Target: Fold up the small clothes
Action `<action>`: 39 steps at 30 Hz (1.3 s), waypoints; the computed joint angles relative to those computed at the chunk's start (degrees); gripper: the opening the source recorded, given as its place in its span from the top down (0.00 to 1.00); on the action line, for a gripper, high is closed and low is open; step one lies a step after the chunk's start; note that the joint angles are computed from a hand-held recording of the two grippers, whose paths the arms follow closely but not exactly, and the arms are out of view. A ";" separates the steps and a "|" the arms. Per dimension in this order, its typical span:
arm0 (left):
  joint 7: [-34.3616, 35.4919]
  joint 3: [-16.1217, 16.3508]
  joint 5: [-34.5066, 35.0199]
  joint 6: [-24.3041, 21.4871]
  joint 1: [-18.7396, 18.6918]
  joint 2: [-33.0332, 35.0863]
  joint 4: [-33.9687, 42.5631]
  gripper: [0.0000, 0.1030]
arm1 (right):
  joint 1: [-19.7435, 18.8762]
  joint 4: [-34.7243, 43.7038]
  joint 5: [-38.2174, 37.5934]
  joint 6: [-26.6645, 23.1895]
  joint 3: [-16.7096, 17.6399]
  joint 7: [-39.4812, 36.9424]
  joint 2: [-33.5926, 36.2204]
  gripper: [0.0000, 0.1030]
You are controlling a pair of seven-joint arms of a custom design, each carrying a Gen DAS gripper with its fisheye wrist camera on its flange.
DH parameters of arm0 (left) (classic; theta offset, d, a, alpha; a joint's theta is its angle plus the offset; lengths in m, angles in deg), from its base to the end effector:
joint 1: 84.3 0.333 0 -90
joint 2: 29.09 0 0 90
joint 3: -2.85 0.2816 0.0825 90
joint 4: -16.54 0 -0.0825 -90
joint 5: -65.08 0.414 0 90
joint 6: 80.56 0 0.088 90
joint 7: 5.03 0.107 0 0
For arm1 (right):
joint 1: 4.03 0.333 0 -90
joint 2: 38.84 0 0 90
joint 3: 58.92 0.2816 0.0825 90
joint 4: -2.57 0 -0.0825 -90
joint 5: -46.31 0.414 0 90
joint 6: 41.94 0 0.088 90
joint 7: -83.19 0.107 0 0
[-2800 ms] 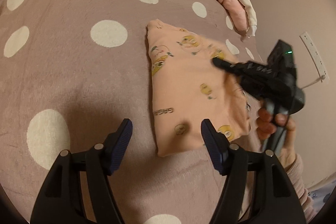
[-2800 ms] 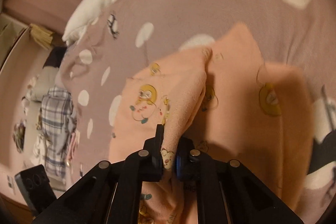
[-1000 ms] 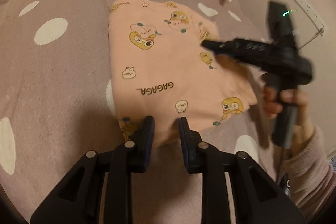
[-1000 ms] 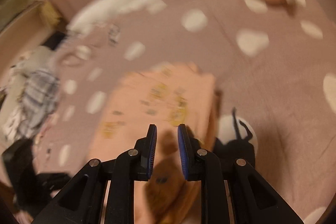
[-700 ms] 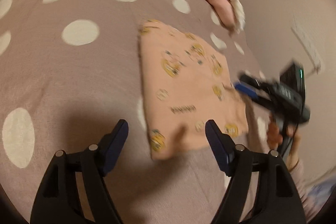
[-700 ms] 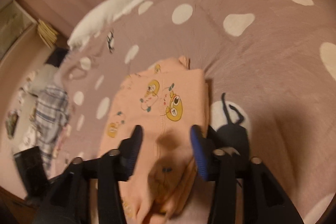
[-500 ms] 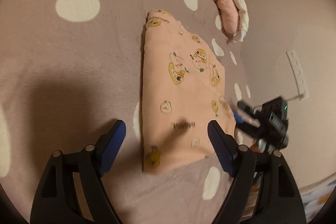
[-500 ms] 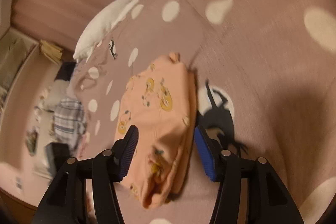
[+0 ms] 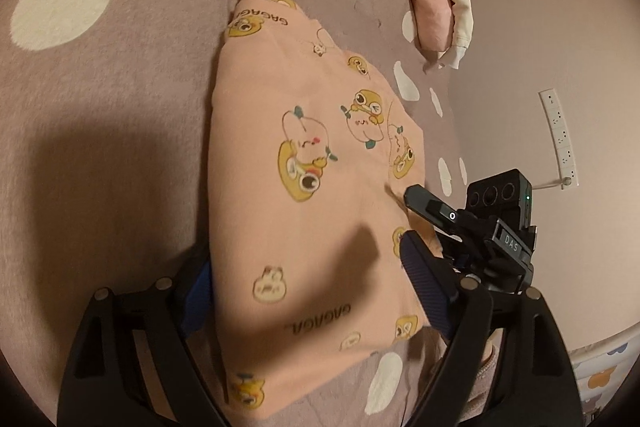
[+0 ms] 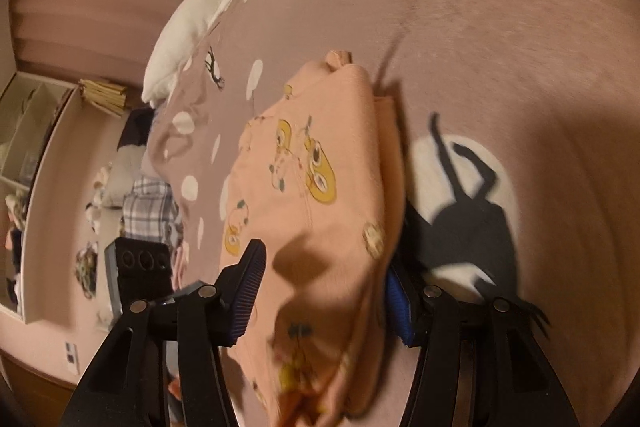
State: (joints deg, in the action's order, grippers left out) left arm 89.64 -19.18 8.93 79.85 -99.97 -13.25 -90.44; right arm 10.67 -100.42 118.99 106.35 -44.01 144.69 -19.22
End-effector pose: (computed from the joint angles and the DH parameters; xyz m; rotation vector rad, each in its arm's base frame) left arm 0.5637 -0.3678 0.3864 1.9431 -1.6777 1.1471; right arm 0.6089 0.3121 0.3533 -1.5286 1.5579 0.5071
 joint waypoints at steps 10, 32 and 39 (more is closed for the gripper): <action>-4.26 1.84 6.75 1.67 -1.85 -0.06 -0.89 0.28 | -0.05 2.04 -2.58 1.71 0.70 -0.18 1.69 0.45; -29.92 7.11 38.71 -2.01 -5.94 1.21 1.25 0.52 | 0.68 0.63 -20.68 9.35 2.12 10.56 1.12 0.71; -34.05 8.22 44.44 -3.64 -7.03 1.85 2.66 0.53 | 1.44 -0.35 -25.32 11.47 2.34 14.12 0.42 0.72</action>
